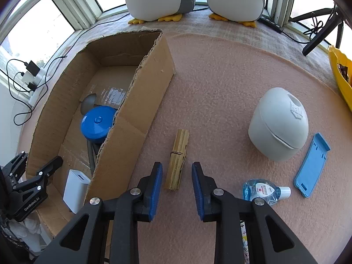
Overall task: Organize rigid objects
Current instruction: 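Reach the right gripper to the wooden clothespin and grasp it, then carry the clothespin into the box beside the charger and release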
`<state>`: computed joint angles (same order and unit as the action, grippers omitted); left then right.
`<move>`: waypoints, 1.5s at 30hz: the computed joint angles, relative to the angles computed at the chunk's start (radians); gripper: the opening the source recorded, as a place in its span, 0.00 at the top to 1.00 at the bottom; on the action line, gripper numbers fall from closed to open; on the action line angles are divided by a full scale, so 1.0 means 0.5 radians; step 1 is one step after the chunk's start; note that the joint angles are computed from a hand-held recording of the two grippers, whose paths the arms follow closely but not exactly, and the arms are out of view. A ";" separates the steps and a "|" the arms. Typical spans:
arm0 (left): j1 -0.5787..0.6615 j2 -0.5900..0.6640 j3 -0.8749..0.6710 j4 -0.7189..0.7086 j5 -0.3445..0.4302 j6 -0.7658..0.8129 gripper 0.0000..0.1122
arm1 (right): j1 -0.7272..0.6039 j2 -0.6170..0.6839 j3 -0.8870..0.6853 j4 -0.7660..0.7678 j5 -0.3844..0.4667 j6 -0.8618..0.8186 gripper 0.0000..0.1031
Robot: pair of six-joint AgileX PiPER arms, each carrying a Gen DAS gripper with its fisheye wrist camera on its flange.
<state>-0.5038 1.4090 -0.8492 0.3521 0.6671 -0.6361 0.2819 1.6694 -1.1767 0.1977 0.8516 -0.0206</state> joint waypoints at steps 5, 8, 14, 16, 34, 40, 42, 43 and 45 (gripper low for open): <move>0.000 -0.001 0.000 0.000 0.001 0.000 0.55 | 0.014 0.036 -0.042 -0.057 0.010 0.052 0.83; 0.000 0.000 -0.001 0.000 0.000 0.000 0.55 | 0.036 0.044 -0.056 -0.118 0.012 0.098 0.89; -0.005 0.002 -0.002 0.002 0.001 -0.007 0.55 | 0.040 -0.023 0.024 -0.142 -0.029 0.126 0.89; -0.008 0.003 -0.005 0.003 0.003 -0.013 0.55 | 0.027 -0.069 0.069 -0.136 -0.046 0.137 0.89; -0.016 0.005 -0.009 0.006 0.006 -0.023 0.55 | 0.043 -0.562 0.153 -0.015 0.078 0.120 0.89; -0.021 0.006 -0.014 0.004 0.010 -0.029 0.55 | 0.241 -0.616 0.125 0.018 0.109 0.169 0.89; -0.029 0.009 -0.022 0.009 0.017 -0.037 0.55 | 0.300 -0.612 0.118 0.038 0.110 0.184 0.89; -0.025 0.006 -0.018 0.005 0.012 -0.032 0.55 | 0.330 -0.610 0.117 0.043 0.108 0.190 0.89; -0.026 0.007 -0.020 0.002 0.012 -0.033 0.55 | 0.393 -0.603 0.114 0.043 0.107 0.206 0.89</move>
